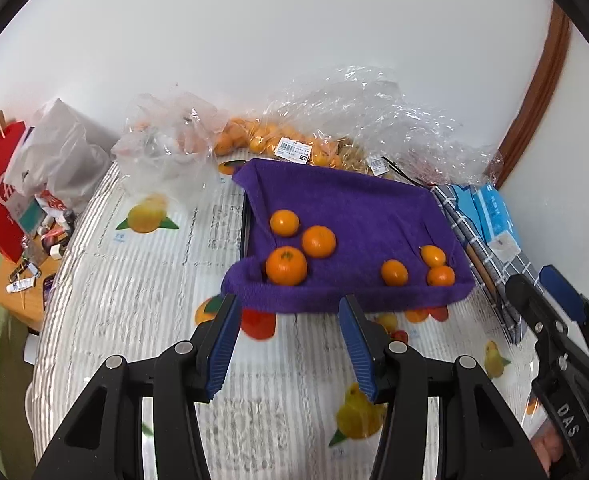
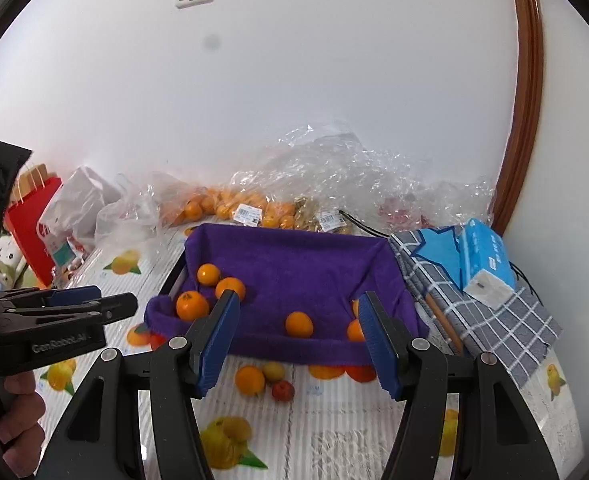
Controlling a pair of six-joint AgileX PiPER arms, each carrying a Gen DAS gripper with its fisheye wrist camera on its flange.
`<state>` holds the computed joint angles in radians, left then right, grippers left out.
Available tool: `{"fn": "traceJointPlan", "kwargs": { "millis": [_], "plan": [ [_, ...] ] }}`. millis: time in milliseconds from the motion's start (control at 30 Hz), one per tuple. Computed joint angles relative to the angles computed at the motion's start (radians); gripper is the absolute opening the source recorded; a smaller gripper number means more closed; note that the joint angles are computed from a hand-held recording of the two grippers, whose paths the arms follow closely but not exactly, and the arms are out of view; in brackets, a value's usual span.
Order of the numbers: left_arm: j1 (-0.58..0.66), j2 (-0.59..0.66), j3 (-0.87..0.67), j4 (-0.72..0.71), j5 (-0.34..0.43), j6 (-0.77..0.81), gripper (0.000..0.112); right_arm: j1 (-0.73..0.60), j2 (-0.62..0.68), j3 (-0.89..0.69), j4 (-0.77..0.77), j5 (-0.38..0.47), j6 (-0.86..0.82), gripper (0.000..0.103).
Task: Organize fruits
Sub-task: 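Open the left gripper onto the towel and withdraw both grippers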
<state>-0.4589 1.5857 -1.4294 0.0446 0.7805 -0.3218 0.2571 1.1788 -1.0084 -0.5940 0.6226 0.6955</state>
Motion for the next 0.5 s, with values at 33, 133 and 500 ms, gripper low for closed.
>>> {"fn": "traceJointPlan", "kwargs": {
  "millis": [33,133,500],
  "plan": [
    [-0.01,-0.015,0.017,0.015,-0.001,-0.011,0.048,0.015,-0.021,0.011,-0.02,0.021,0.014,0.061],
    [-0.04,-0.059,0.054,0.045,0.025,-0.047,0.048,0.053,-0.076,0.038,-0.052,0.072,0.033,0.061],
    [-0.099,-0.262,0.199,0.197,0.028,-0.225,0.047,0.019,-0.335,0.158,0.016,0.188,-0.128,0.065]
  ]
}}
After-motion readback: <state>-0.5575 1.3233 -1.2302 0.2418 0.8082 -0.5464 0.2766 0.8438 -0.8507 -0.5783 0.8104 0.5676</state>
